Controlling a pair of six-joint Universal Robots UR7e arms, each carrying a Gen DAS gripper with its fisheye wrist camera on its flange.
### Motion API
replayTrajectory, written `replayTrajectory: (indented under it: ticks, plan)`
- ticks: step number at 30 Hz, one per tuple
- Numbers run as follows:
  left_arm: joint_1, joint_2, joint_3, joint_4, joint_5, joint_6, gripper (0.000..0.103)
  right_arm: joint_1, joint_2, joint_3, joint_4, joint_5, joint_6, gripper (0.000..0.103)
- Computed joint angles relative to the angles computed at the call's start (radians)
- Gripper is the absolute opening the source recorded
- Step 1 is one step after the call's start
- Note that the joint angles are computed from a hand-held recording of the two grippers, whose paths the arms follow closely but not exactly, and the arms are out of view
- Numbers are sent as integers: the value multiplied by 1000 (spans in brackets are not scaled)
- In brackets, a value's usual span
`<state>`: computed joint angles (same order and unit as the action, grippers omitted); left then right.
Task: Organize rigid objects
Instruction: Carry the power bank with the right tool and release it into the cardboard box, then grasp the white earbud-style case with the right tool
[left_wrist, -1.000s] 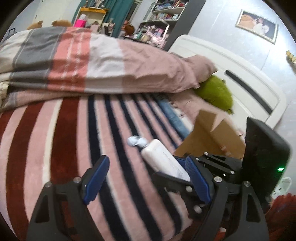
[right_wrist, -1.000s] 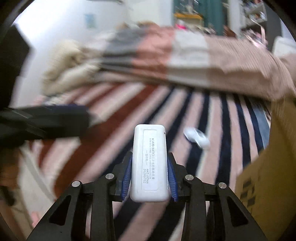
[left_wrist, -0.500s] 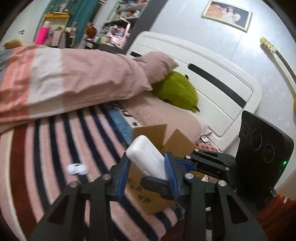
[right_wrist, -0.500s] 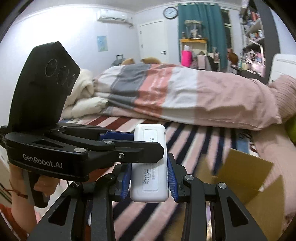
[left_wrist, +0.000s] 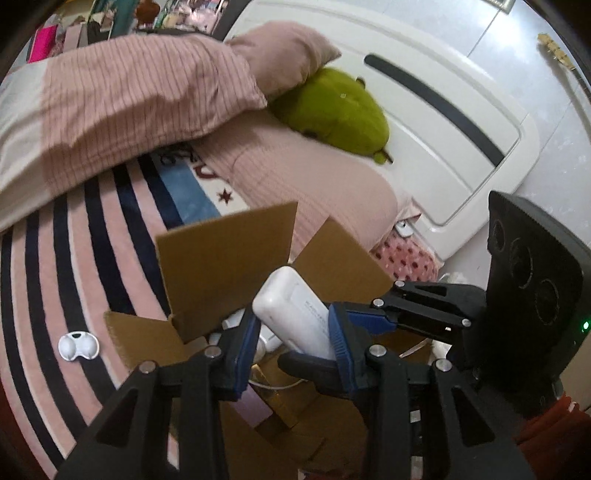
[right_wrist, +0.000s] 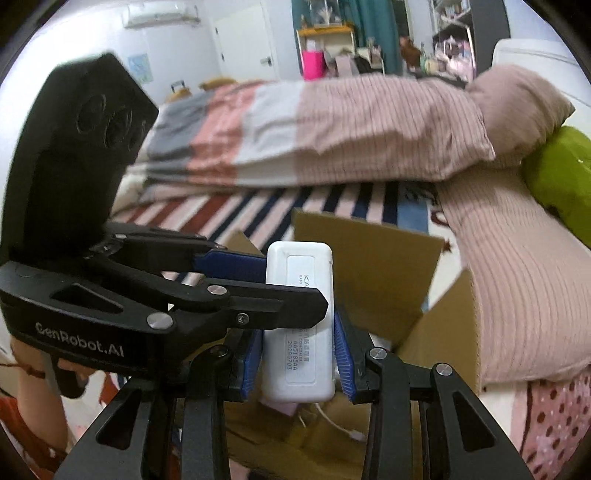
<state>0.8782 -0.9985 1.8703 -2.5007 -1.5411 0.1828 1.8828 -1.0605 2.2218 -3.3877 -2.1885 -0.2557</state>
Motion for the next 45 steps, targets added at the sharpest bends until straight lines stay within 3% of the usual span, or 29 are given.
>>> replayTrajectory:
  ticks: [2, 6, 7, 8, 10, 16, 22, 26, 30, 34, 40, 45]
  plan:
    - [-18, 3, 5, 10, 59, -1, 38, -6, 1, -14, 62, -21, 18, 31]
    - [-27, -27, 36, -23, 98, 2, 65, 5, 15, -25, 108, -85, 34, 33]
    - [-29, -40, 46, -35, 105, 3, 71, 9, 19, -27, 106, -93, 35, 39]
    - [-31, -57, 58, -49, 119, 7, 73, 15, 20, -26, 100, -95, 34, 46]
    - [-34, -90, 77, -67, 144, 12, 73, 27, 22, -26, 84, -92, 27, 50]
    - [-12, -218, 140, -127, 204, 22, 82, 94, 69, -66, 71, -118, 5, 50]
    - [40, -328, 189, -166, 280, 36, 82, 152, 160, -159, 104, -115, -6, 51]
    - [89, -376, 216, -201, 338, 51, 82, 171, 240, -234, 117, -60, -19, 51]
    - [157, -394, 233, -237, 368, 64, 82, 165, 324, -312, 159, 5, -12, 51]
    - [220, -391, 238, -260, 354, 79, 82, 138, 407, -381, 208, 35, 14, 51]
    - [292, -364, 234, -269, 314, 93, 82, 52, 543, -470, 138, -59, 82, 51]
    - [319, -344, 222, -266, 303, 93, 82, -7, 634, -552, 40, -163, 79, 51]
